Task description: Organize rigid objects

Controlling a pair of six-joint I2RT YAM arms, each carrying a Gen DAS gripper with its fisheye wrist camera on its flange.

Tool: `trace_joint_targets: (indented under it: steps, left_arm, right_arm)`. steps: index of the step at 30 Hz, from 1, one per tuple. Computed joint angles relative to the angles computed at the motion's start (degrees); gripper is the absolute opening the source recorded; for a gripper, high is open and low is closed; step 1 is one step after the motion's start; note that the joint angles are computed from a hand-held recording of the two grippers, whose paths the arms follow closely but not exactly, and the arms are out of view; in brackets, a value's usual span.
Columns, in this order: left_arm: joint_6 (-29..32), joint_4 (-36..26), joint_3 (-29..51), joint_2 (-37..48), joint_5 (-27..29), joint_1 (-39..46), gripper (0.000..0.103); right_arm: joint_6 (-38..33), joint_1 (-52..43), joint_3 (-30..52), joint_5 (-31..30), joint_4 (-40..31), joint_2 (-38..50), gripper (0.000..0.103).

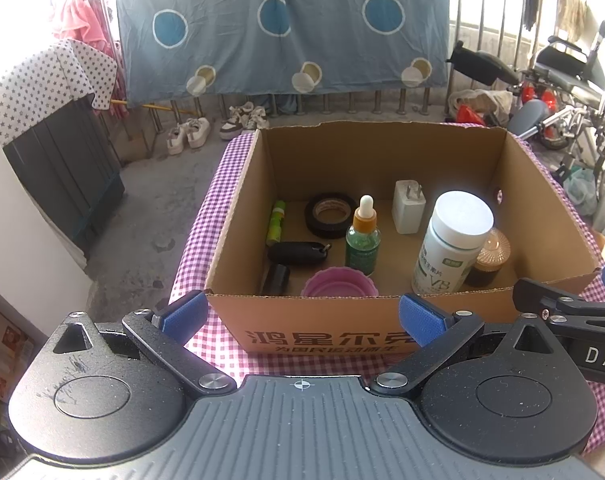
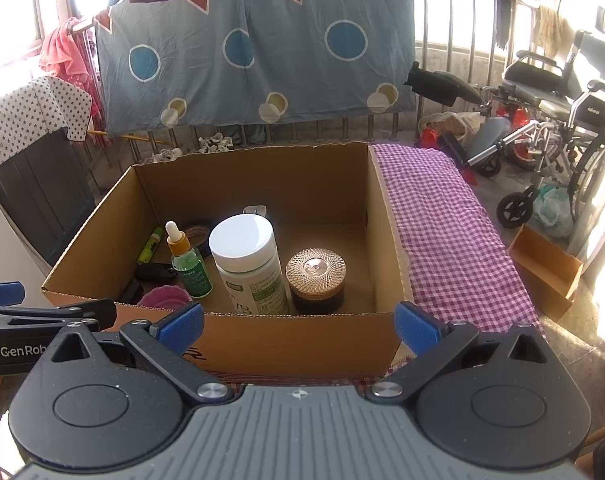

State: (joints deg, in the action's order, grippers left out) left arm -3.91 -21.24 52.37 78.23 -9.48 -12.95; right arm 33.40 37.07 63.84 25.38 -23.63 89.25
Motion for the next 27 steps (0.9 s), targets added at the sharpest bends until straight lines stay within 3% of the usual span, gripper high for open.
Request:
trace_joint_targets:
  steps: [27]
  left_arm:
    - [-0.5,-0.4,0.6,-0.2,-1.2,-1.0,0.102]
  right_arm:
    - [0.3,0.4,0.8,0.7,-0.7,-0.1,0.103]
